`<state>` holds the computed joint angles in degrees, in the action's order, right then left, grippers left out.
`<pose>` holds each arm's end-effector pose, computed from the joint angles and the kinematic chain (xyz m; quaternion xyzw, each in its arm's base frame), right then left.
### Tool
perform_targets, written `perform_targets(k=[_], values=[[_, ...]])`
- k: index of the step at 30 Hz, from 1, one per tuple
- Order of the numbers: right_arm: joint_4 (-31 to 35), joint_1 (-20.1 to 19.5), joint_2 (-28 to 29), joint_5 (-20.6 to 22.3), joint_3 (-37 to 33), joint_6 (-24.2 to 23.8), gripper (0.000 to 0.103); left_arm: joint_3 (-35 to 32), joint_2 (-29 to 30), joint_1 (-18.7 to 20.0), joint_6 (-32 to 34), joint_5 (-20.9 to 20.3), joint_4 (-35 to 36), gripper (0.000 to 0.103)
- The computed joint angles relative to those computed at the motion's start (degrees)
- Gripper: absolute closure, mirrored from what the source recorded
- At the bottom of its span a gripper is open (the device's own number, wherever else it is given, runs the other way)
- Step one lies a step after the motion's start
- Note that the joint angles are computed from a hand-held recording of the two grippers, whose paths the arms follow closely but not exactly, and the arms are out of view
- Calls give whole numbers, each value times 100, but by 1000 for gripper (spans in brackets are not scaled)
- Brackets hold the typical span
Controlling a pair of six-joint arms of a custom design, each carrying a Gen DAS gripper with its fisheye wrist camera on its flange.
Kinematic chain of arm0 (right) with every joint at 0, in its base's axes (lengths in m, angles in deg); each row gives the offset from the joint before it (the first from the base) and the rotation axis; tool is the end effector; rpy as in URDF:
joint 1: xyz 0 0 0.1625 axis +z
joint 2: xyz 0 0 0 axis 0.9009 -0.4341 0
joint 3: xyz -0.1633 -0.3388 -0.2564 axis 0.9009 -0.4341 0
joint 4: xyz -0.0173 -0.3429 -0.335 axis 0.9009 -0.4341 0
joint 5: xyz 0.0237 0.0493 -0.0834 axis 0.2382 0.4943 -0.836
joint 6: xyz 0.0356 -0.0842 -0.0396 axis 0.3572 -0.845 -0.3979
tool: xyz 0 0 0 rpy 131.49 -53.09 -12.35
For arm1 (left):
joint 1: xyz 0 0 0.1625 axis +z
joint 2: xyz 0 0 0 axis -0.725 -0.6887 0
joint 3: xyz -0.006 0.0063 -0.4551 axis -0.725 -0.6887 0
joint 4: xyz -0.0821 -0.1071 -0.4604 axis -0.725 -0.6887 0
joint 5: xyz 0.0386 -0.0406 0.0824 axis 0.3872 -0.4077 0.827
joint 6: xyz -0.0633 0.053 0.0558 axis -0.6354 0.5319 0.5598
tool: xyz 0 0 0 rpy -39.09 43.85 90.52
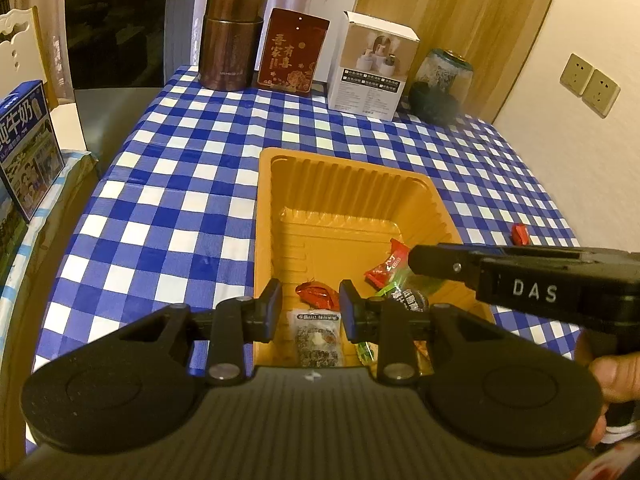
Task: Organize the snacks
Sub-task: 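Lower both candies into the tray and open both tools, then move both open tools away from the tray toward the two red candies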
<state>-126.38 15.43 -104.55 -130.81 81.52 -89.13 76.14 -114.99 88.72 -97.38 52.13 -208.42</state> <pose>0.0139 -0.7232 0.3614 0.3632 -0.9026 0.2176 0.0772 -0.4383 -0.6917 -0.0417 0.0339 0.8728 -0.3875 0.2947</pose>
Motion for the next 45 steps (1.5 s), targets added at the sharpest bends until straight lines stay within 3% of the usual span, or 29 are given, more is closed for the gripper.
perform_targets(k=[5,9,15,26,30,35,45], values=[[-85,-59,-39,150,-3,153,66,37,-26,-31,-49,49,15,76],[-121,-112,-136,87,25,291,65,74,-39,-83,-139,99,47,73],[-147,-248,-428,-44,214,469,65,137,-67,-225,-484,157,251,61],[-301,-484,-1169,-305,805,455,65,186,-61,-562,-984,267,672,43],[-338,-596,-1426,-287,978,374,64,169,-23,-676,-1028,260,742,40],[-524,-751,-1688,-248,1140,356,48,135,44,-805,-1072,321,797,26],[-612,-1051,-2018,-135,1184,442,45,-13,215,-965,-943,302,737,15]])
